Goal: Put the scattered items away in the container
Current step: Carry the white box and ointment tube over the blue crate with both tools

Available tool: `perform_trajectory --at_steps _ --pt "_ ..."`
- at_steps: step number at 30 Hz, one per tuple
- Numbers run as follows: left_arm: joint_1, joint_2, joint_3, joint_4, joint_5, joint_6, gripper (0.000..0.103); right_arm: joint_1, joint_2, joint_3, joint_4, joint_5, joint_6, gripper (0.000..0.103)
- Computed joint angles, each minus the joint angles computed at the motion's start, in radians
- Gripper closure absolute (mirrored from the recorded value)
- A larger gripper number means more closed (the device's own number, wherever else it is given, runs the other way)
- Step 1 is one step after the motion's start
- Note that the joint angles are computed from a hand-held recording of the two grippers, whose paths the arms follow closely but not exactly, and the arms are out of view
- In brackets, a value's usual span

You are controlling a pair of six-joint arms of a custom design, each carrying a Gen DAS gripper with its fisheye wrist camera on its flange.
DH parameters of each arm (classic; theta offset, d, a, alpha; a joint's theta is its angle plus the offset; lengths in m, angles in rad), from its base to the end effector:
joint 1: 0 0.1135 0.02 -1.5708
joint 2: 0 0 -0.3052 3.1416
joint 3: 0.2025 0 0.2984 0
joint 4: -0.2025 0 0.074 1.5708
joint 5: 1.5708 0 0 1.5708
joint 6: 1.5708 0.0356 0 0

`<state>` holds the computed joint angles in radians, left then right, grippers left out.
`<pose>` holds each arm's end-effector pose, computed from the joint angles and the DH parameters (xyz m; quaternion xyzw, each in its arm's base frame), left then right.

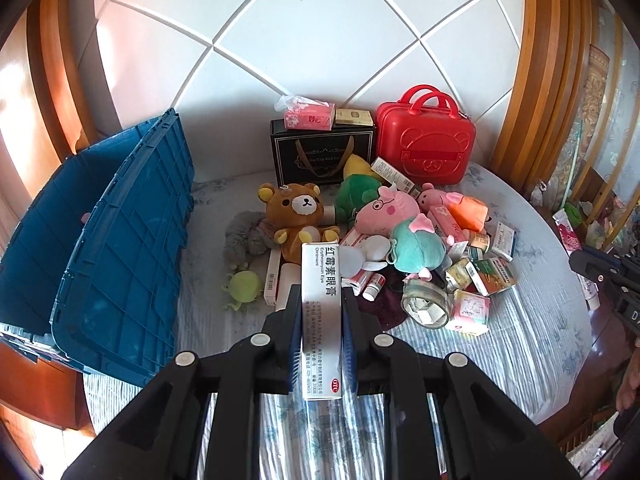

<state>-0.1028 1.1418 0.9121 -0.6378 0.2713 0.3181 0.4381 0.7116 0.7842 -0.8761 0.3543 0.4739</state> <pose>0.2590 -0.0363 0.3003 0.2399 0.8999 -0.0896 0.3529 0.1416 0.0527 0.3166 0.0823 0.9115 0.0155 0.4028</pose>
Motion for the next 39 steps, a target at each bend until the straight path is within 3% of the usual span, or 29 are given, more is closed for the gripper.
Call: perform_trajectory --at_steps 11,20,31,39 --pt "0.226 0.127 0.139 -0.089 0.216 0.227 0.086 0.293 0.235 0.128 0.009 0.217 0.257 0.085" --pt "0.450 0.373 0.402 -0.211 0.368 0.421 0.086 0.435 0.542 0.344 0.015 0.317 0.386 0.085" --pt "0.640 0.707 0.792 -0.361 0.456 0.541 0.086 0.504 0.893 0.668 0.036 0.342 0.382 0.085" --pt "0.726 0.924 1.086 -0.482 0.481 0.568 0.086 0.526 1.138 0.984 0.010 0.323 0.300 0.085"
